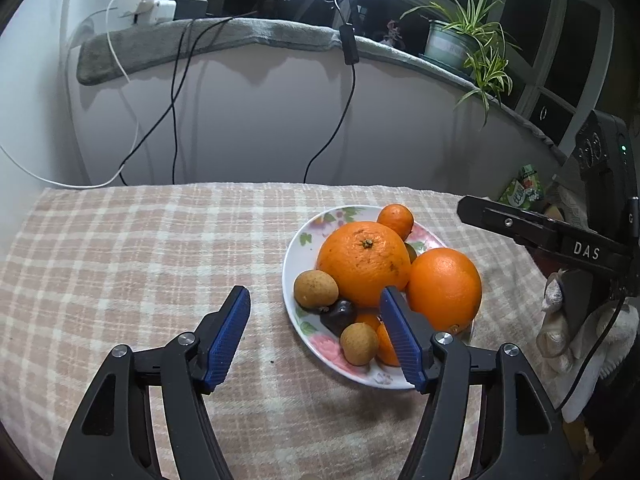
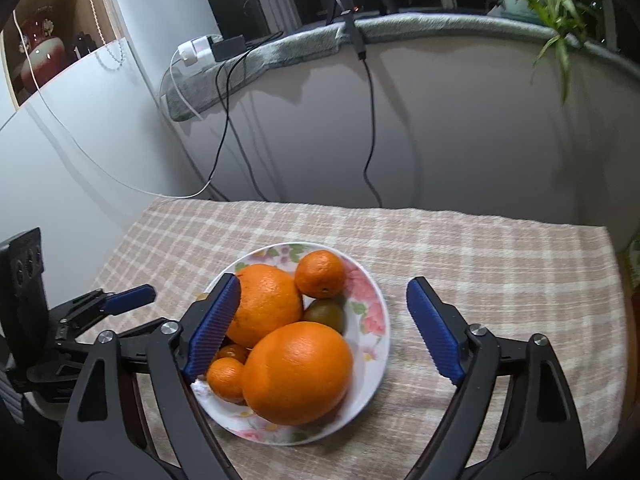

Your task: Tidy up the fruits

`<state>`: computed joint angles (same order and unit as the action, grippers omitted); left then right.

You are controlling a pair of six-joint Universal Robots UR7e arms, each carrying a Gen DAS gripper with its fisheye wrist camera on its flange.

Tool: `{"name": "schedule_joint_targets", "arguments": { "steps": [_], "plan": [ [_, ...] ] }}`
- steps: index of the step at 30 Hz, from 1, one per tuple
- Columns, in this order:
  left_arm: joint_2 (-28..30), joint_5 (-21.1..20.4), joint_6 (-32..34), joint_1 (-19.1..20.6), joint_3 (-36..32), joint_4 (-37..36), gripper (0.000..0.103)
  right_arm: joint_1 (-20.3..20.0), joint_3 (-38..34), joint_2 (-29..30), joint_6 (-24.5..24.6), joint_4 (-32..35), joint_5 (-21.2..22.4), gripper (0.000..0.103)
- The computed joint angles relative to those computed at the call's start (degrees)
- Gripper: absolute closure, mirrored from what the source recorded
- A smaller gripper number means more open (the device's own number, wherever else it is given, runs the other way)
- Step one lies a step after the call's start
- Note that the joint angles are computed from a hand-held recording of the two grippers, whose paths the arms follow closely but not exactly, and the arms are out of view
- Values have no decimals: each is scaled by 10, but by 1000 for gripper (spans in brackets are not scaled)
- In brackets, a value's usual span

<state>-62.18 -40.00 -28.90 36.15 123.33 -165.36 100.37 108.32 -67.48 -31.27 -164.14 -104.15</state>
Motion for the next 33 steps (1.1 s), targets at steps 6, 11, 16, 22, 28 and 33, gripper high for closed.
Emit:
{"name": "schedule_joint_targets", "arguments": {
  "steps": [6,11,16,22,28,33],
  "plan": [
    [-2,26,-12,-16,5,11,32,9,43,-14,-43,-109,-27,2],
    [-4,47,-34,-30,7,36,31,18,80,-25,-79,-196,-52,0],
    [-7,62,-59,-44,15,52,25,14,99,-44,-74,-201,-50,0],
    [-13,73,-85,-56,23,69,25,4,126,-68,-54,-197,-53,0],
    [-14,71,-95,-58,25,72,25,-5,135,-78,-42,-185,-53,0],
    [-13,75,-97,-61,24,74,25,-6,135,-81,-39,-177,-47,0]
  ]
}}
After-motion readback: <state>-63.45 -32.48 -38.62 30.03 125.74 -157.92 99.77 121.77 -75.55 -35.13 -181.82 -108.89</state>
